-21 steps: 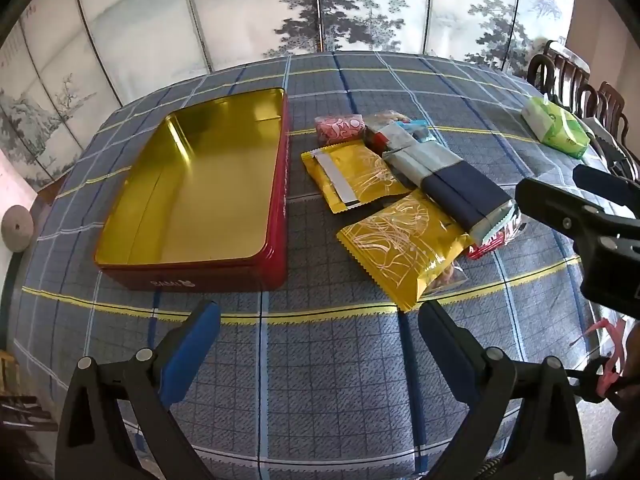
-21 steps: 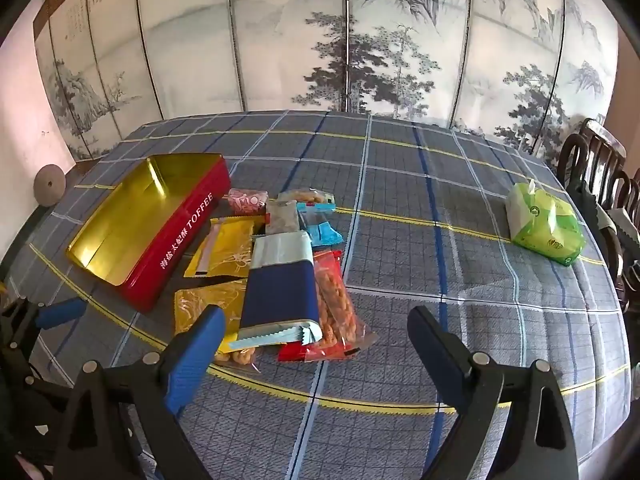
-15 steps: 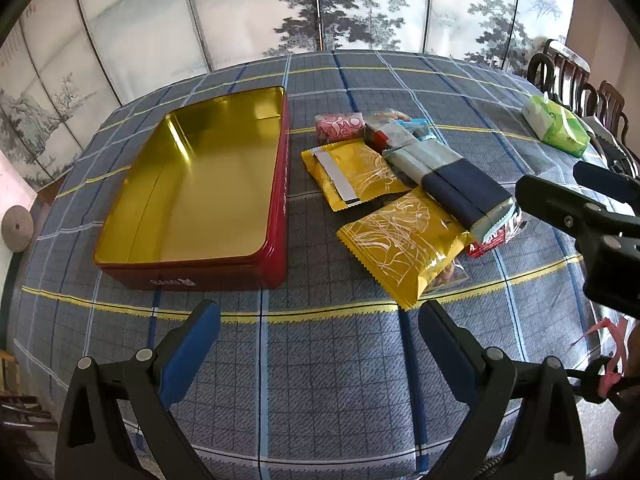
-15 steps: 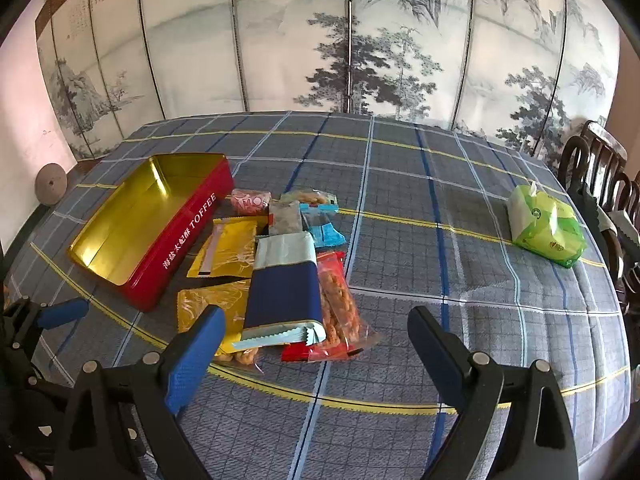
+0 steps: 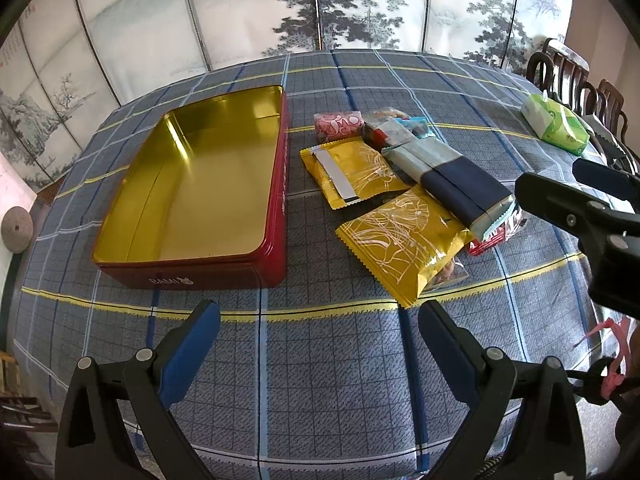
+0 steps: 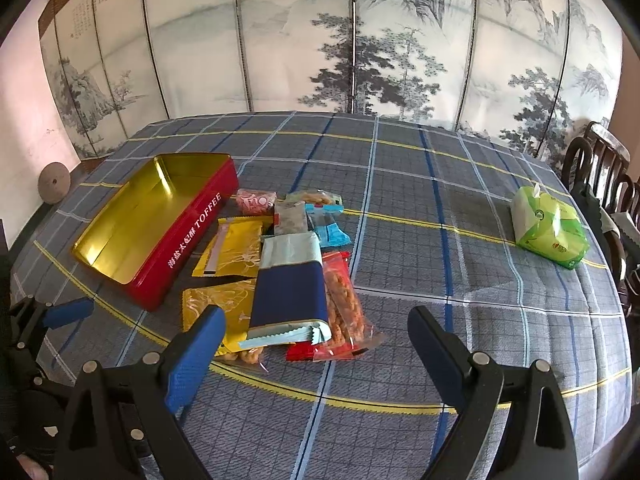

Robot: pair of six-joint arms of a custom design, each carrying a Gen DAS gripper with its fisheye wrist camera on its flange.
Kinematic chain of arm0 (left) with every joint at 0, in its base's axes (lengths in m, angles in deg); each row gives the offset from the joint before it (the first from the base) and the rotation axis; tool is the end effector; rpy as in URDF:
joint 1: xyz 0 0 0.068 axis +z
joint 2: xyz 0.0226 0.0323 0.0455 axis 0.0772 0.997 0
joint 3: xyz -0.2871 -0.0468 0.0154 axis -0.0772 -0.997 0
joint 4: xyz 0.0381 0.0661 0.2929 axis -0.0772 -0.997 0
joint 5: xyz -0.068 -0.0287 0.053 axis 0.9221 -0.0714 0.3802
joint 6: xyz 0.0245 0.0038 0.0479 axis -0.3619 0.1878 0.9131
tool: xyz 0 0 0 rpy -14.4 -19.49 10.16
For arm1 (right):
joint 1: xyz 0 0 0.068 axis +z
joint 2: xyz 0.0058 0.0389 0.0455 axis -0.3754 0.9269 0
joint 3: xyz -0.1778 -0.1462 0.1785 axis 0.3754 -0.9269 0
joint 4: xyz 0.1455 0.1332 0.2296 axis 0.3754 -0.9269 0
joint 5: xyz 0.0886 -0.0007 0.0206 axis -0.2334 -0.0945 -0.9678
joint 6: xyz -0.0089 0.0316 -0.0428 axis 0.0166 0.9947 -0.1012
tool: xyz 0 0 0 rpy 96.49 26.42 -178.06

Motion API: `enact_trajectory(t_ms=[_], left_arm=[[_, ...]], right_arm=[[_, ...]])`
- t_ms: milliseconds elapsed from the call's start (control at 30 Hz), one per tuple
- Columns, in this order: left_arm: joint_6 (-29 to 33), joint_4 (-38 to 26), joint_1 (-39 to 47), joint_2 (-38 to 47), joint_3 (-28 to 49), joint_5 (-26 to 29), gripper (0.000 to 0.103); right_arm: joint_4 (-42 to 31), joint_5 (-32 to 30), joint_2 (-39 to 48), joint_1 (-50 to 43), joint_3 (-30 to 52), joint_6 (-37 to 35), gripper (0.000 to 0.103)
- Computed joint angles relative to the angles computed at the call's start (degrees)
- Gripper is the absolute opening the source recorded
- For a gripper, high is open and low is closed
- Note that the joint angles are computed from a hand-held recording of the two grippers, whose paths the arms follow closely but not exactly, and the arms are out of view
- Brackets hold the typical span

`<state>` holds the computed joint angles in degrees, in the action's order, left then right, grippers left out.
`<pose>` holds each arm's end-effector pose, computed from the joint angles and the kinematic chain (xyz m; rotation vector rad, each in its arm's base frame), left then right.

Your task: Organize snacks

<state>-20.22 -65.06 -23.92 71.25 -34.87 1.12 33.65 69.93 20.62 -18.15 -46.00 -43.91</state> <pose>0.2423 -0.1249 0.1797 0.4439 2.5437 -0.0411 0.2349 0.0138 0.1985 0.0760 2.3975 0.0058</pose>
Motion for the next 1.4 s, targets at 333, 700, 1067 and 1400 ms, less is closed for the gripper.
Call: enact_trajectory(t_ms=[333,700,1067,1400], left_arm=[[-0.15,-0.06,-0.2,0.05,0.12,-0.21,0.099],[0.06,0.15,-0.25,0.03,-0.18,-0.35,0.099],[3.32,0.92,2.32,-0.74,-1.18,1.17,0.098],[6.11,2.32,4.14,-0.71,-1.57,3.34,0.094]], right_arm=[[-0.11,0.04,0.2,0.28,0.01,0.09,0.094],[-1.05,-0.93,2.13,0.06,0.87,-0.21,0.094],[-1.74,0.1,6.45,0.14,2.95,-2.21,0.094],[0.95,-2.81,17.84,0.31,8.66,-4.31,0.078]])
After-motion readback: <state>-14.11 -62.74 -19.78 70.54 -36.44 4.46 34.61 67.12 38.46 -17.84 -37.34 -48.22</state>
